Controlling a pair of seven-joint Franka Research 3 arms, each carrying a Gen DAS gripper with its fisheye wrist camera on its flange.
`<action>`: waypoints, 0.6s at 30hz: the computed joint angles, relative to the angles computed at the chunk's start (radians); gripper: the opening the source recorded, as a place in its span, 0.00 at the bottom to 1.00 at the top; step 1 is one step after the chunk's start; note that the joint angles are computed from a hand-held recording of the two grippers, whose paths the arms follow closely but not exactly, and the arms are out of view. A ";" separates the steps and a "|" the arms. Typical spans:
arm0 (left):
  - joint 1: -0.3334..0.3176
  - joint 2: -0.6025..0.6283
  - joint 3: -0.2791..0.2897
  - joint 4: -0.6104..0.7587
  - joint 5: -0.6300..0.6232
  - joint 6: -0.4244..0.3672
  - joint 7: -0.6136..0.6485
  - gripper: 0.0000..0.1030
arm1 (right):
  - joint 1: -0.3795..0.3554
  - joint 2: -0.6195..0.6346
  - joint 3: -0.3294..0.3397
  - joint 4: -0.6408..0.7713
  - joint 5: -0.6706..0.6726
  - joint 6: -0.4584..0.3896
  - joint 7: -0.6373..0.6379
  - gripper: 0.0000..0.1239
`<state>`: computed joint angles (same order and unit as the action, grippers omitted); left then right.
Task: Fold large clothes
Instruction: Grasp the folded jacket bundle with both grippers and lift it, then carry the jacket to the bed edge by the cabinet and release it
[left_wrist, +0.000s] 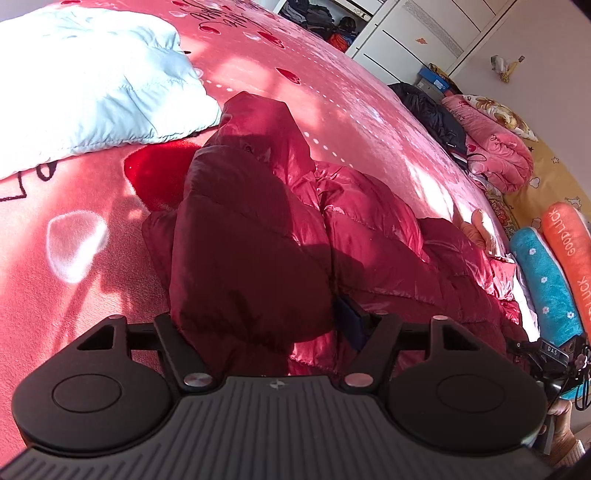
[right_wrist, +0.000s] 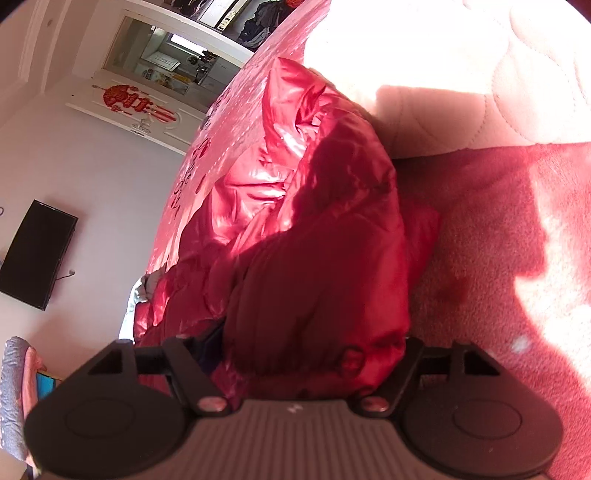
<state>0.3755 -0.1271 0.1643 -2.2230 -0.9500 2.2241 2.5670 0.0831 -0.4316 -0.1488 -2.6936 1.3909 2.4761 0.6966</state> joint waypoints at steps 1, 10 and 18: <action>-0.001 -0.010 -0.002 -0.009 -0.001 0.010 0.005 0.66 | 0.000 -0.016 0.018 -0.007 -0.012 0.029 0.010 0.51; -0.048 -0.134 0.019 -0.109 -0.019 0.119 0.019 0.27 | 0.080 -0.183 0.180 -0.094 -0.192 0.363 0.149 0.29; -0.080 -0.227 0.088 -0.143 -0.045 0.128 0.031 0.19 | 0.105 -0.284 0.314 -0.142 -0.412 0.539 0.288 0.21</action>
<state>0.2950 -0.3541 0.2524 -2.3660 -0.9951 2.3520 2.5985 0.1884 -0.7153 0.1657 -2.8355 0.9785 3.0154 0.9850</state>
